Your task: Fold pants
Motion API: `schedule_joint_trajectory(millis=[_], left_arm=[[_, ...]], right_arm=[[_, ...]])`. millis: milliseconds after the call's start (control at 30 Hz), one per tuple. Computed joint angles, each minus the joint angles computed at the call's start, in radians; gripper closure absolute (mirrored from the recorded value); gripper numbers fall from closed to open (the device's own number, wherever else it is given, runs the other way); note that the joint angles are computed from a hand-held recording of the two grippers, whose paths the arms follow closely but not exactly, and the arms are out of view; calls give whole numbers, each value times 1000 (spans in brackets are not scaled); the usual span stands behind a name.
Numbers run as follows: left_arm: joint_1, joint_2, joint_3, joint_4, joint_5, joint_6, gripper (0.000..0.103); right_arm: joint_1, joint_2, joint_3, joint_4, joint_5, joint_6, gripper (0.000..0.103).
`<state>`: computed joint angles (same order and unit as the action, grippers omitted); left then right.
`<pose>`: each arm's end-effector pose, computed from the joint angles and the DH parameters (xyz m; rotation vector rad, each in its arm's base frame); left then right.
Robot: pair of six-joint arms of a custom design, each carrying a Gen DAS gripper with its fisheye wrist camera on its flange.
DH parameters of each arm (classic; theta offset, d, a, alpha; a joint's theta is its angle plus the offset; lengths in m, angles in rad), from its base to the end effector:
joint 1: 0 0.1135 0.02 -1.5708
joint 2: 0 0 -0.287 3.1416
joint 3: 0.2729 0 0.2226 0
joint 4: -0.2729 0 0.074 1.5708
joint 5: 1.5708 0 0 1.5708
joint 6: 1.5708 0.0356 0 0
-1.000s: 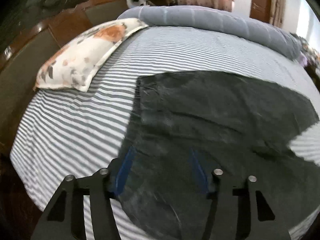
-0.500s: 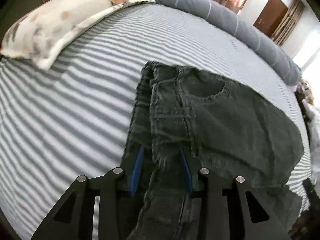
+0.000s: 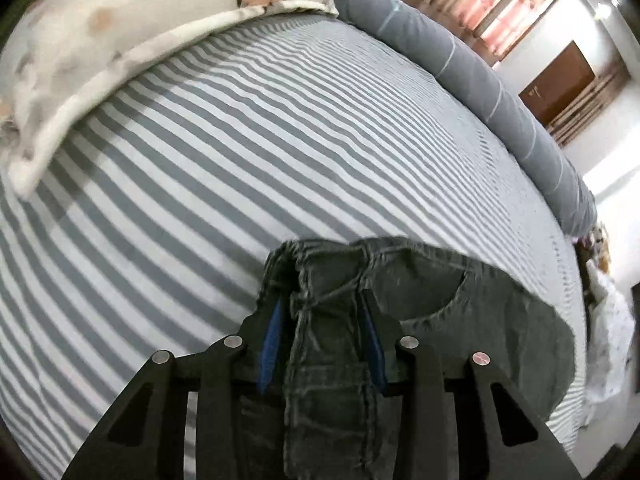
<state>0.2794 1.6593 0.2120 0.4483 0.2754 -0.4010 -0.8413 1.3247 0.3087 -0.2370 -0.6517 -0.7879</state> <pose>0.1852 0.0431 0.1030 -0.7559 2.4480 -0.3998 0.1134 -0.0944 0.1441 -0.0670 2.4460 0.2816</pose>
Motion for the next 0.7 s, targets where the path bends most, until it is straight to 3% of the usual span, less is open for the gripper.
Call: schedule_joint_trajectory(millis=[67, 167, 233, 367, 600, 700], left_arm=[[29, -7, 21, -31, 31, 17, 66], [71, -30, 41, -80, 93, 36, 84], [81, -52, 46, -115, 111, 63, 88], [71, -65, 43, -138, 113, 100, 89], [139, 50, 56, -66, 182, 46, 82], [120, 73, 74, -59, 162, 24, 81]], right_arm=[[5, 14, 1, 9, 8, 6, 1], [15, 25, 3, 19, 17, 25, 1], [14, 20, -2, 22, 12, 24, 1], [26, 11, -8, 18, 17, 8, 1], [37, 12, -7, 15, 23, 9, 1], [35, 26, 0, 5, 25, 4, 1]])
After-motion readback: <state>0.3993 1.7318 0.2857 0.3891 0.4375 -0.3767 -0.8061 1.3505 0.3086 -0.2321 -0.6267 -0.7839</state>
